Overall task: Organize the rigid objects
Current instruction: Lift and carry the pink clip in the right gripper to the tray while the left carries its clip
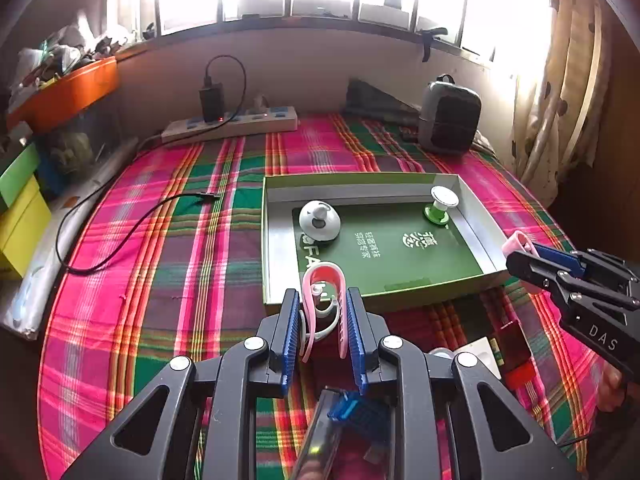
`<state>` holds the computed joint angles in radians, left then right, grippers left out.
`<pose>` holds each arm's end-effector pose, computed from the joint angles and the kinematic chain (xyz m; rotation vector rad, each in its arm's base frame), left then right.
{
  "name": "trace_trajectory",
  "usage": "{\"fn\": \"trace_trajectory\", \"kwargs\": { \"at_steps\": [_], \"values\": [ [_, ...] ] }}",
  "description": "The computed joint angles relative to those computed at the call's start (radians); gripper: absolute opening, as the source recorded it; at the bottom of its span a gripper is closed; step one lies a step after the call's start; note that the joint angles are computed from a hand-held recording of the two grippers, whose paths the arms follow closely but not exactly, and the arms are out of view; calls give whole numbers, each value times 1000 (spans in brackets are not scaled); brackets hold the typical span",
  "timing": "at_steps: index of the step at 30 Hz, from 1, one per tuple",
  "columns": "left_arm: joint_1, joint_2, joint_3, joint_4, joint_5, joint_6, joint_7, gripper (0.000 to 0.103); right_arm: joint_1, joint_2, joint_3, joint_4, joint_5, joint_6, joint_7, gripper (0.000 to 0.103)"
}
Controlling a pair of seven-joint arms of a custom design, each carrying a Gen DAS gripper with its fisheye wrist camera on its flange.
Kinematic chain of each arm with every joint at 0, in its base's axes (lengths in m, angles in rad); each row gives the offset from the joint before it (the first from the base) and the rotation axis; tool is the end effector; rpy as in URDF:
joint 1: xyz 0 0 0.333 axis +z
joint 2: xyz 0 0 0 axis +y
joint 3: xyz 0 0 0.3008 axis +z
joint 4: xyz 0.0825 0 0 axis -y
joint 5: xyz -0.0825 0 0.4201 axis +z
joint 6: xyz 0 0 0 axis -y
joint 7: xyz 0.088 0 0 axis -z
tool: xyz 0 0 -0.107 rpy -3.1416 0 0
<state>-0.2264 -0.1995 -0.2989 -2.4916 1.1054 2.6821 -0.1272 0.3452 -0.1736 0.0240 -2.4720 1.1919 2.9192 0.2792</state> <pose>0.4214 -0.2743 0.3442 -1.9545 1.5451 -0.6714 0.4924 0.1285 0.3608 -2.0974 1.1585 -0.3895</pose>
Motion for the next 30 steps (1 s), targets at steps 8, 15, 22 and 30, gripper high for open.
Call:
{"fn": "trace_trajectory", "kwargs": {
  "at_steps": [8, 15, 22, 30],
  "values": [
    [16, 32, 20, 23, 12, 34, 9, 22, -10, 55, 11, 61, -40, -29, 30, 24],
    [26, 67, 32, 56, 18, 39, 27, 22, -25, 115, 27, 127, -97, -48, 78, 24],
    [30, 114, 49, 92, 18, 55, 36, 22, -39, 197, 50, 213, -168, -62, 132, 24],
    [26, 180, 72, 133, -8, 72, 76, 22, -54, 287, 73, 289, -269, -59, 215, 24]
  ]
}}
